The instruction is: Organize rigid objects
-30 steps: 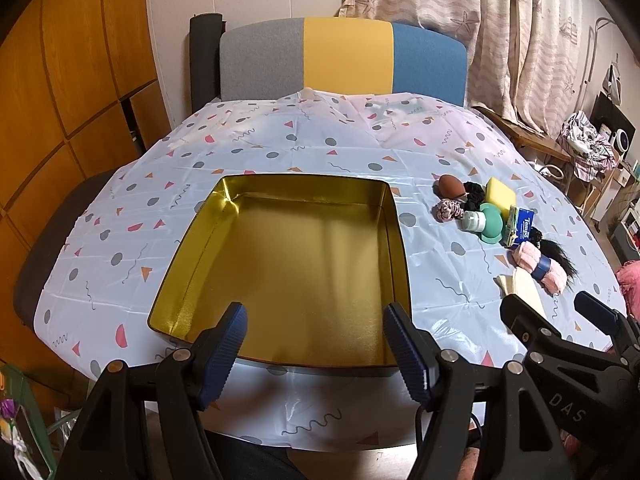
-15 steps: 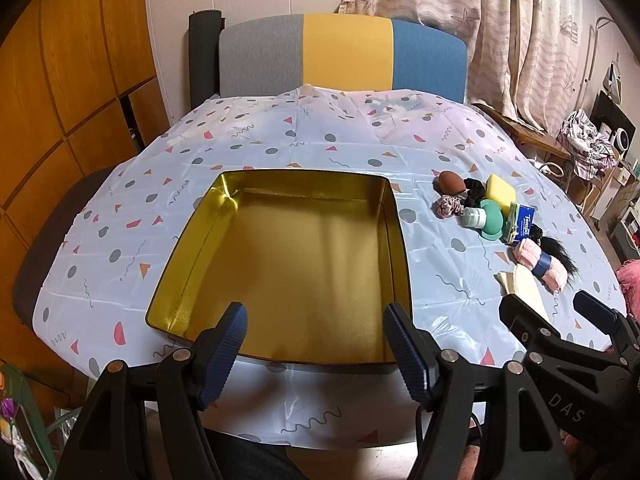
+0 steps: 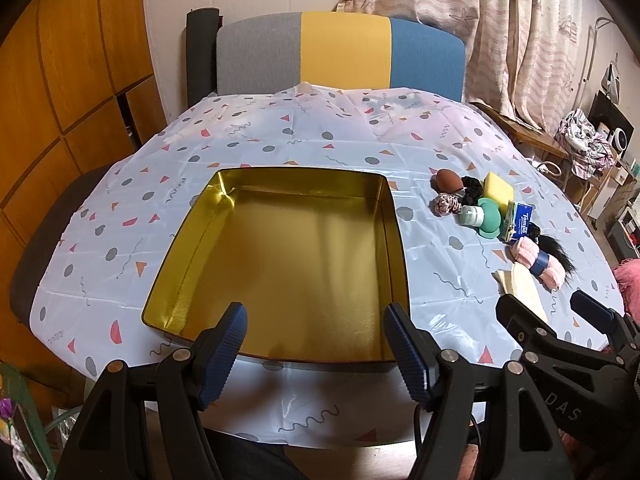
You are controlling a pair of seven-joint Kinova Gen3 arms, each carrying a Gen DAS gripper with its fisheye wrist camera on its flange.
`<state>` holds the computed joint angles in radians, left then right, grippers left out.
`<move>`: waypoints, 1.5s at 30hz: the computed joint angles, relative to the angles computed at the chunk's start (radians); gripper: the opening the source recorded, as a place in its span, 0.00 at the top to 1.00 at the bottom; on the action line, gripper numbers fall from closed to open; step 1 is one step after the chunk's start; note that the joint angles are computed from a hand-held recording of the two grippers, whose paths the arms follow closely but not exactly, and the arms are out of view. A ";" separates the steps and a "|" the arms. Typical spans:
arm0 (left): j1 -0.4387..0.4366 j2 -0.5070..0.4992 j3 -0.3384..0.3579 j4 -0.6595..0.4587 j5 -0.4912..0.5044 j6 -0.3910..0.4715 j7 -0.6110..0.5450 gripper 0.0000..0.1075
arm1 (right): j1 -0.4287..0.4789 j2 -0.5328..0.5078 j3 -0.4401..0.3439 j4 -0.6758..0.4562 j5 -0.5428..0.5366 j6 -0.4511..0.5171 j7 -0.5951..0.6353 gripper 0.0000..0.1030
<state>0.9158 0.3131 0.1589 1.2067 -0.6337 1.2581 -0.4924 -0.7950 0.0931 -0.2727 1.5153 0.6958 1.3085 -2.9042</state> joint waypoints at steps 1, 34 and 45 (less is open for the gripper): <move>-0.001 0.001 0.001 -0.003 0.002 0.000 -0.003 0.33 | 0.000 0.000 0.000 0.000 0.000 -0.001 0.000 0.00; -0.262 0.028 0.057 0.052 0.568 -0.324 -0.434 0.33 | 0.316 -0.160 0.066 0.386 -0.180 -0.352 0.049 0.05; -0.239 0.186 0.056 -0.154 0.654 -0.281 -0.579 0.33 | 0.516 -0.211 0.112 0.474 -0.112 -0.477 0.156 0.05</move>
